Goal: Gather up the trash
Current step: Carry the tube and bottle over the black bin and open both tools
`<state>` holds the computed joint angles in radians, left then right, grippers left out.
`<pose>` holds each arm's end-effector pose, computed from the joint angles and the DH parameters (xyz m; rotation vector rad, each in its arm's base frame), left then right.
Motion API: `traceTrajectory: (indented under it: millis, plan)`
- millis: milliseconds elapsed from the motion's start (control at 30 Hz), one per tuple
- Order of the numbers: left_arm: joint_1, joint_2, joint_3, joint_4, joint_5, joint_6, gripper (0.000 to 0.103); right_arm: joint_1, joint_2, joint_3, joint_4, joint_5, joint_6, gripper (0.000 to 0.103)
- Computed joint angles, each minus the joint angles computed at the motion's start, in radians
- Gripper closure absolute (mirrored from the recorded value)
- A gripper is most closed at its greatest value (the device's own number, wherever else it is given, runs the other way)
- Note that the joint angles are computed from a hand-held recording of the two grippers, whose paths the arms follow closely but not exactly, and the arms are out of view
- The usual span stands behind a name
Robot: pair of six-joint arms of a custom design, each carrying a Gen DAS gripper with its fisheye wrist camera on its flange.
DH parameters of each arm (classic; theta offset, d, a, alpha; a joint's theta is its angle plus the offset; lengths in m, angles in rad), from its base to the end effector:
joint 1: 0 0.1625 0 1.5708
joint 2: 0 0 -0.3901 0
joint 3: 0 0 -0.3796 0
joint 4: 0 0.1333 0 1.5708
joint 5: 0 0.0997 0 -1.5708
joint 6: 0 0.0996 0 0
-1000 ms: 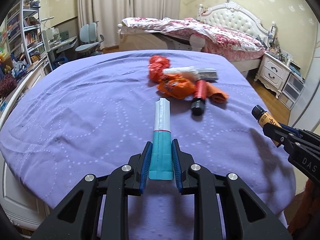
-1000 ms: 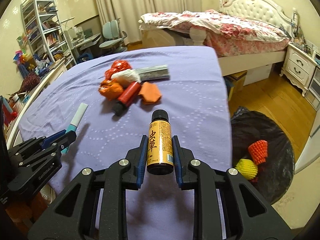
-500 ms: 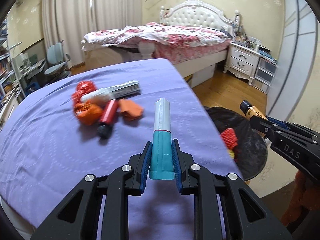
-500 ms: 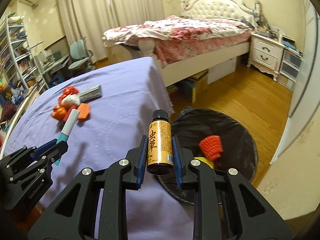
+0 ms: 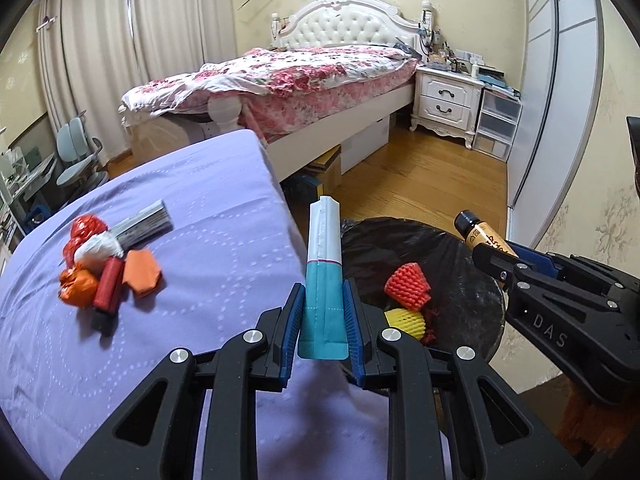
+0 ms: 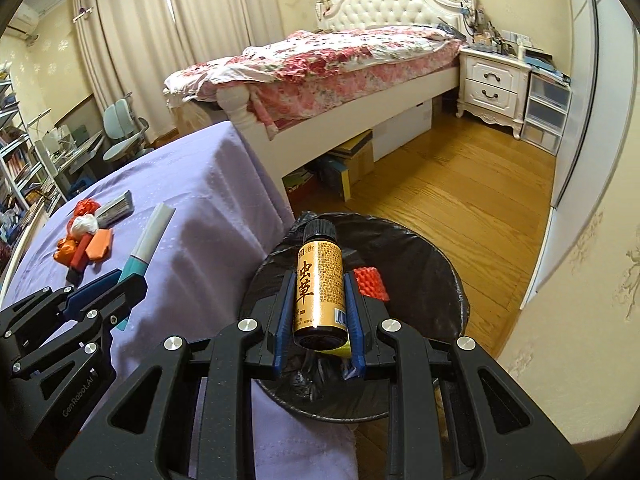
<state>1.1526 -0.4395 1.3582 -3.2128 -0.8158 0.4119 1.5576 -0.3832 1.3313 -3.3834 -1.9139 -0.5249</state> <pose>-0.1026 -0.7271 0.0384 0.6008 2.2038 -0.8574 0.0903 -0.7205 0.0150 0.4261 -2.3946 0.9666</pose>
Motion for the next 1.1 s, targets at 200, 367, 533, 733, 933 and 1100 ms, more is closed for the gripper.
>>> traceTrajectory:
  millis: [200,367,533,733,933,1100]
  plan:
    - [-0.004,0.049,-0.071,0.024,0.008,0.025,0.080,-0.013,0.010,-0.029,-0.001,-0.009,0.010,0.080]
    - [0.000,0.068,-0.105,0.054,0.023,0.028,0.076,-0.021,0.023,-0.055,-0.002,-0.025,0.022,0.078]
    - [0.002,0.049,-0.075,0.015,0.021,0.011,0.040,-0.022,0.028,-0.053,-0.025,-0.050,0.026,0.060]
    - [0.001,0.031,-0.042,-0.034,0.059,0.021,0.033,-0.017,0.028,-0.046,-0.038,-0.055,0.025,0.051]
    - [0.012,-0.008,0.000,-0.057,0.092,-0.010,0.032,-0.003,0.027,-0.035,-0.030,-0.048,0.020,0.046]
    - [0.027,-0.053,0.050,-0.084,0.121,-0.037,0.032,0.015,0.034,-0.034,-0.004,-0.037,0.017,0.046]
